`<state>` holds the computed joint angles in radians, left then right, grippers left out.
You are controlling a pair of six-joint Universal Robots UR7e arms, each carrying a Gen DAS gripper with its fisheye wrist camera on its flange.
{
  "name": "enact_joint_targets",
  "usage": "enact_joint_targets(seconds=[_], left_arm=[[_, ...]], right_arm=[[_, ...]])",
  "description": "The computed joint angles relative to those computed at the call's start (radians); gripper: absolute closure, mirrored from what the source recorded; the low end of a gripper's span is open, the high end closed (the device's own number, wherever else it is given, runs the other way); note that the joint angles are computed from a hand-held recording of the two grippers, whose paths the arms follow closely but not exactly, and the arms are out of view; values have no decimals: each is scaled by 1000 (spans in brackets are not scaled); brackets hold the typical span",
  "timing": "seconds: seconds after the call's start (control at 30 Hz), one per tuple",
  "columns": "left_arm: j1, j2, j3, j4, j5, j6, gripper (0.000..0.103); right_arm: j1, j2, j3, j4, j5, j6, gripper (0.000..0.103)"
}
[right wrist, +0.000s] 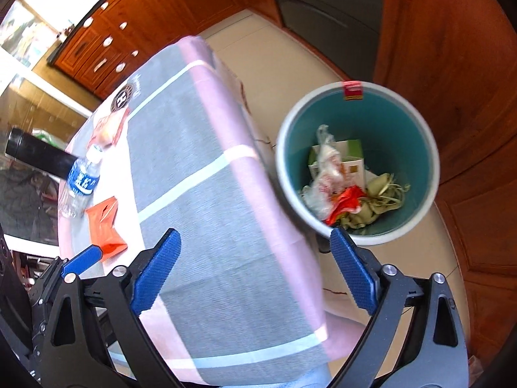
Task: Collect trash
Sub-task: 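Move both grippers back over the table toward the orange snack bag, then grasp the orange snack bag with the left gripper while the right gripper grasps the water bottle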
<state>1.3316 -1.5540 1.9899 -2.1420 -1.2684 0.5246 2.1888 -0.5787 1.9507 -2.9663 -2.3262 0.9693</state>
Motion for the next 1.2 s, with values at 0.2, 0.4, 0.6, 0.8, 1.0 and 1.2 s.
enact_joint_targets(seconds=[0.2,0.4,0.6,0.8,1.0,1.2], left_arm=[[74,37,-59,-80,73,-39,4],[141,109,-148,-83,106,-81,4],[160,151,-169,-106,141,-70,4],[176,176,-185,-107,121,-53,5],[190,175,-211,-83,78,-27,32],[194,154,-233,-49,50,-7,69]], right_arm=[[5,70,-123,79,32,-41,11],[-1,125,-224,146,59,-64,11],[-16,165,-303,197,73,-74,11],[-31,213,-388,247,90,-117,11],[-30,253,-464,311,96,-135,11],[-13,278,-524,376,87,-128,11]])
